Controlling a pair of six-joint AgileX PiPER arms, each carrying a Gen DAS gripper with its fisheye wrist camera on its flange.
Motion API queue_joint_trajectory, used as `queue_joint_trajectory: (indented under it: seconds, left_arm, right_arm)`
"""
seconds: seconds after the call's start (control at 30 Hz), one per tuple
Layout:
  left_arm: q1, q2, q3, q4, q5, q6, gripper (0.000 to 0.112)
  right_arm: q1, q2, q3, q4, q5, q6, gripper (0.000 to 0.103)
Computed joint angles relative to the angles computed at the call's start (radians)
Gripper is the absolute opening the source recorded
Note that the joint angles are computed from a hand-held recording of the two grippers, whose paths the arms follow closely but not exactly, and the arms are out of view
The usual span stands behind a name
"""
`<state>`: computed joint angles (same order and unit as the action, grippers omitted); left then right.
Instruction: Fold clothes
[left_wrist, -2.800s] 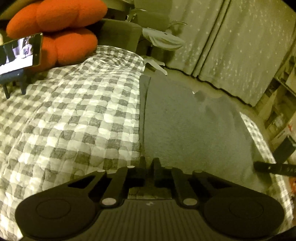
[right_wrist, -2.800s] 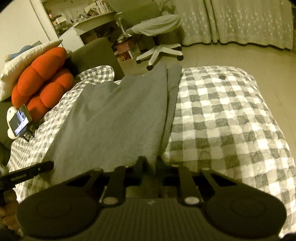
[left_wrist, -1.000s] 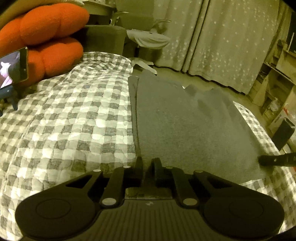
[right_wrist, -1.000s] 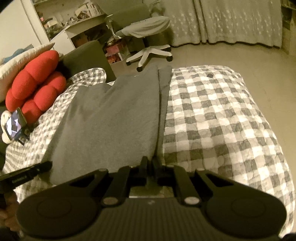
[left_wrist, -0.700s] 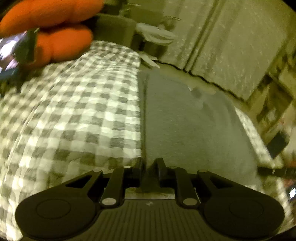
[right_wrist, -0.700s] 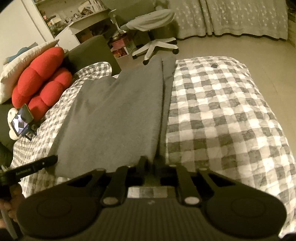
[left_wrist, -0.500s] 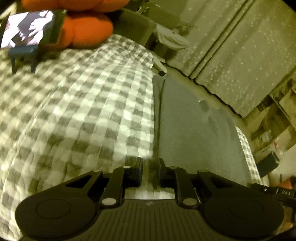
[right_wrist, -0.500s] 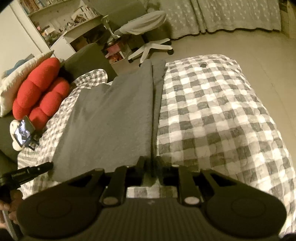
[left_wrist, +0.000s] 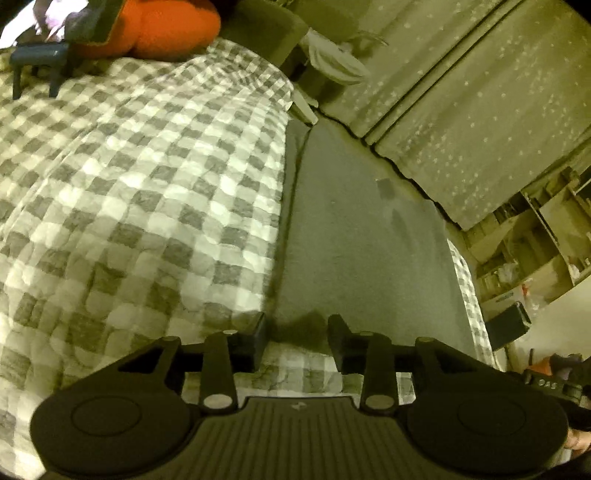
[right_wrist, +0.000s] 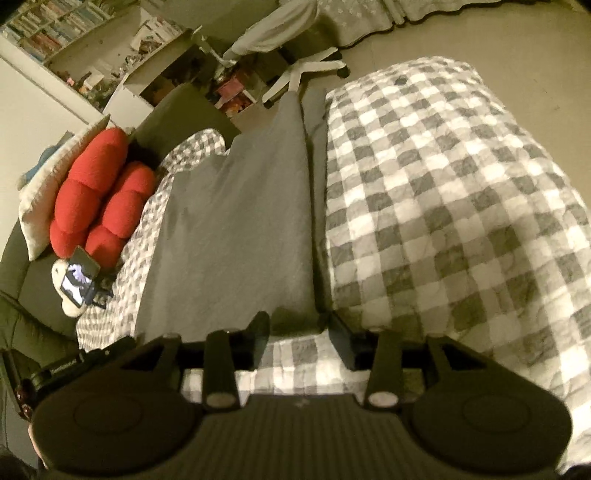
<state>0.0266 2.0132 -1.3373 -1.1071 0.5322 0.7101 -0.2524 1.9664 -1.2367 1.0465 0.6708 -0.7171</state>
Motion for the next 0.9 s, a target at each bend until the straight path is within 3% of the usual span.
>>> queue_joint_trajectory:
  seconds: [0.1,0.27,0.53,0.9]
  left_arm:
    - [-0.034,-0.003,0.011,-0.011,-0.065,0.022,0.036]
    - [-0.057,0.002,-0.001,0.015,-0.103,0.017,0.036]
    - [-0.078,-0.011,0.018,0.051,-0.146,0.008,0.033]
    - [-0.074,-0.003,0.003,0.07,-0.135,-0.018,0.034]
  right_arm:
    - [0.011,0.001,-0.001,0.009,-0.007,-0.006,0.045]
    - [0.024,0.012,-0.004,0.048,-0.023,0.002,0.043]
    - [0.045,0.014,0.015,0.071,-0.099,-0.003,0.021]
    - [0.064,0.013,0.013,0.067,-0.128,0.006,0.026]
